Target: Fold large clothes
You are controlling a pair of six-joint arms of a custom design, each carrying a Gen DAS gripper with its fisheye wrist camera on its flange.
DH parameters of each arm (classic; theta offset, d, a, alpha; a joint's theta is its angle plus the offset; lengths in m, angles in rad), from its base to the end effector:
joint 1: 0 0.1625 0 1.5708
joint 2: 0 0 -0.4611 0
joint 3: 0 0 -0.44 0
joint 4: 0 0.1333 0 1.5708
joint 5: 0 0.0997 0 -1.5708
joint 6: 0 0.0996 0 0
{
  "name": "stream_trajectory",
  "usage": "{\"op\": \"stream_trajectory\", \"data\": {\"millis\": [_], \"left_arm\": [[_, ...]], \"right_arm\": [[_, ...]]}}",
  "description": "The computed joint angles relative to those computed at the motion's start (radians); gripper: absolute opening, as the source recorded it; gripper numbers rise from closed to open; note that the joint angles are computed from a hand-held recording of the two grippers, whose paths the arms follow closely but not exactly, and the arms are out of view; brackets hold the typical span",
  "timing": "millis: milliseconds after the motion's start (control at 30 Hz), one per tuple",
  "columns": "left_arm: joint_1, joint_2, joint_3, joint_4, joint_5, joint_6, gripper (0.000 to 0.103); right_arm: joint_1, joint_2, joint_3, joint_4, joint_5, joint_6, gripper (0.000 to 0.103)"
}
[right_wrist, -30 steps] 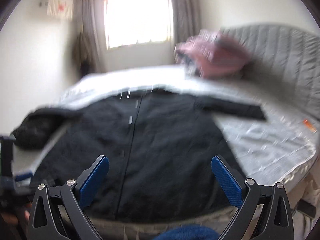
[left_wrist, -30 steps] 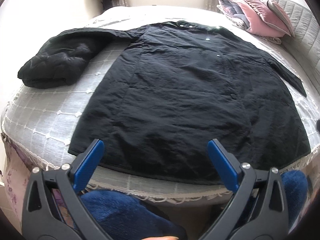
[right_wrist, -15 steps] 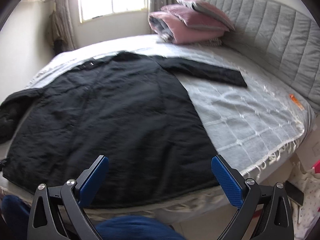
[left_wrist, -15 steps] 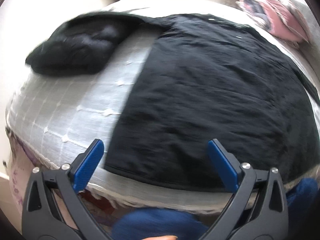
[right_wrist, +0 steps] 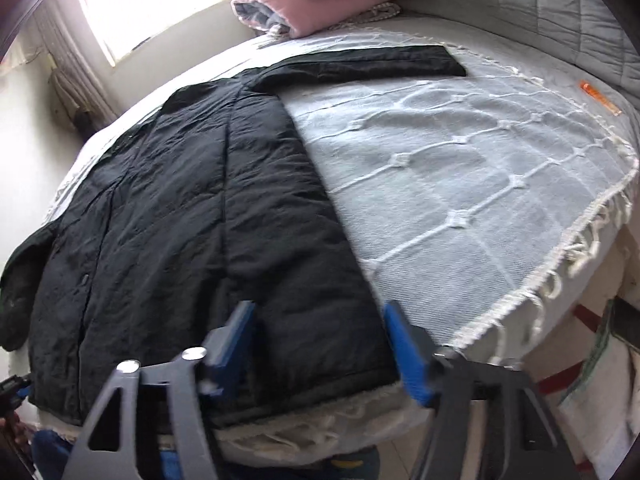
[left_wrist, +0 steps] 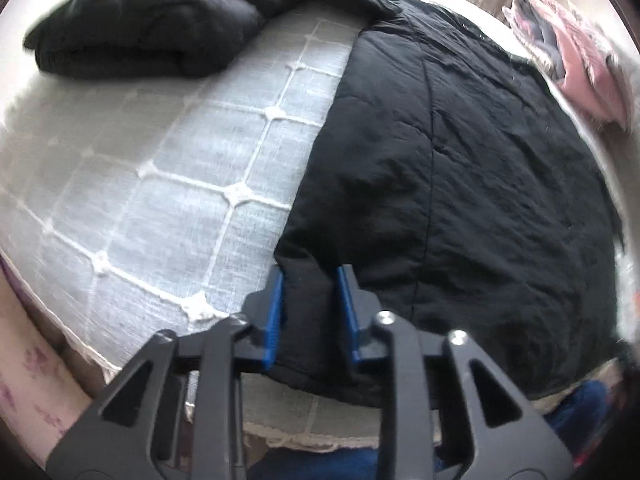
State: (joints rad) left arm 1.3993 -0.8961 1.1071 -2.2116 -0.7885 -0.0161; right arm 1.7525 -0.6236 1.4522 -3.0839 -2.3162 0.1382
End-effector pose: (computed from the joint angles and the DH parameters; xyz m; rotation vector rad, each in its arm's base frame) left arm 0.0575 -0.8608 0.4077 -0.0283 2.3462 -0.5981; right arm 0.2084 -0.7703 0.1138 -0.2752 -2.3484 0.9695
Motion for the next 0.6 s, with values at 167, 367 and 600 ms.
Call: {"op": "stream_trajectory", "data": {"millis": [167, 367, 600], "left_arm": [[-0.015, -0.018, 0.046, -0.079, 0.018, 0.030, 0.007], [-0.012, -0.051, 0.076, -0.098, -0.007, 0.031, 0.006], [-0.010, -0.023, 0.033, -0.062, 0.021, 0.025, 0.015]], "right_arm": [[0.013, 0.023, -0.041, -0.008, -0.057, -0.086, 0.009], [0.035, -0.013, -0.032, -0.093, -0.099, -0.160, 0.007], [0.023, 0.013, -0.079, 0.036, -0.120, -0.114, 0.011]]}}
